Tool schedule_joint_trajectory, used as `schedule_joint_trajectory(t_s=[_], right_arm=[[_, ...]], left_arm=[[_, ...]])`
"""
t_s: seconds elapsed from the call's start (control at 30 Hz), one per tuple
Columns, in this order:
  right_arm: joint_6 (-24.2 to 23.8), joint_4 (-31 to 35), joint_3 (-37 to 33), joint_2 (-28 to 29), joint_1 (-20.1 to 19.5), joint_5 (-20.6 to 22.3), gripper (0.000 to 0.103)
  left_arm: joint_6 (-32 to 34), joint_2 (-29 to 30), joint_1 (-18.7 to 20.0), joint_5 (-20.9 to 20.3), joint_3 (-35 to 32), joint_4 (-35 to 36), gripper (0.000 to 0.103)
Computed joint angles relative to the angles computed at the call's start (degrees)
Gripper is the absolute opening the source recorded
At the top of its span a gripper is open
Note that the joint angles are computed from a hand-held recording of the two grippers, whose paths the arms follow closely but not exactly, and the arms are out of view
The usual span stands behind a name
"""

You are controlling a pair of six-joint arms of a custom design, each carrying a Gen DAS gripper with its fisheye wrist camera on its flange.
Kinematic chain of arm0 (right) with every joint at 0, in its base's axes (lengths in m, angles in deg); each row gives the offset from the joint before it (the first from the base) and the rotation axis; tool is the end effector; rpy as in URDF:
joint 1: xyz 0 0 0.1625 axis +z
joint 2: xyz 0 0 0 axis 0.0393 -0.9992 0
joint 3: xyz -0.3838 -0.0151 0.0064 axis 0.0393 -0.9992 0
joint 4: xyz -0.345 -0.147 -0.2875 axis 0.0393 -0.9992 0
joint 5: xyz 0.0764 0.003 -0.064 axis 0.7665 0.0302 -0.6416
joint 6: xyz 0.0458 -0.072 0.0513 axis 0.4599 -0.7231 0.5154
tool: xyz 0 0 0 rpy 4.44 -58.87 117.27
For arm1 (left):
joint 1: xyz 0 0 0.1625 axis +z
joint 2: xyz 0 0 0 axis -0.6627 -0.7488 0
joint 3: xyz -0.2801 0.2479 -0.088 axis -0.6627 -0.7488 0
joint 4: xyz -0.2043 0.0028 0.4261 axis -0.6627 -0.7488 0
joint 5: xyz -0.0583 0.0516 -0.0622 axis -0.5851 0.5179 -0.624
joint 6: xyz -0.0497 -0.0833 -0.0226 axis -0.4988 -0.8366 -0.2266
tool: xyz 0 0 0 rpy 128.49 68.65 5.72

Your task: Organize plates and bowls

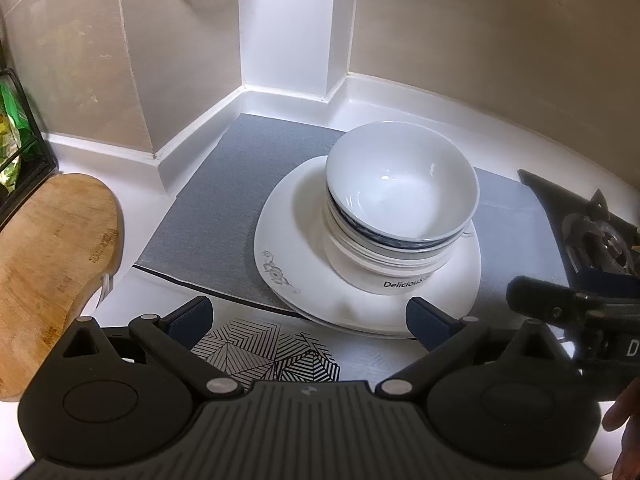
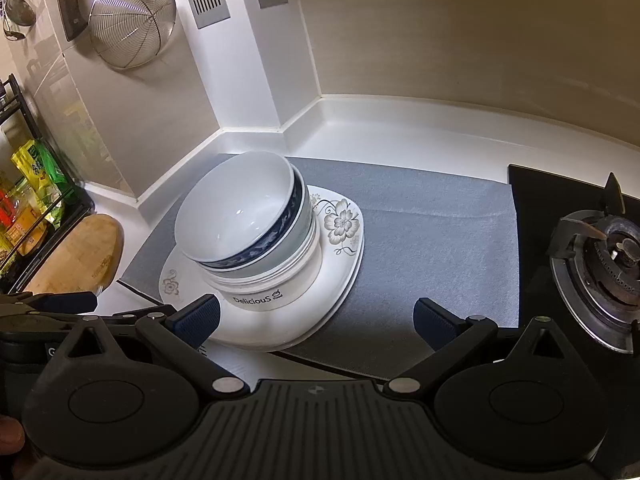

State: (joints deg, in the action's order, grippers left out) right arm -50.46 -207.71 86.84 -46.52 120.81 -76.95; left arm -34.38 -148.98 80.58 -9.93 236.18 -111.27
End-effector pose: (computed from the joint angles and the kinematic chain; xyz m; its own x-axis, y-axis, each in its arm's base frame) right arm 0.3271 -0.3471 -0.0319 -0.8115 -0.3486 0.4689 -0.5526 0.7188 -0.4219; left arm -0.0487 -0.3258 0.2283 -0.6914 -0.2469 -0.6790 0.3145 0.7433 -0.5905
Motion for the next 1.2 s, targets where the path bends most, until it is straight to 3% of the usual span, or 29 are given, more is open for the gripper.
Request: schedule_joint_trajectory(t_s=[0.47, 1.2], right_arm=[[-0.53, 0.48, 0.08, 0.43, 0.24, 1.26, 0.102], [-0.29, -0.11, 1.09, -0.38, -0.38, 1.27, 0.102]], left_arm=[[-3.43, -2.55, -1.48, 0.05, 0.34, 4.71, 0.103], [-4.05, -0.96, -2.12, 0.38, 0.46, 3.92, 0.103]])
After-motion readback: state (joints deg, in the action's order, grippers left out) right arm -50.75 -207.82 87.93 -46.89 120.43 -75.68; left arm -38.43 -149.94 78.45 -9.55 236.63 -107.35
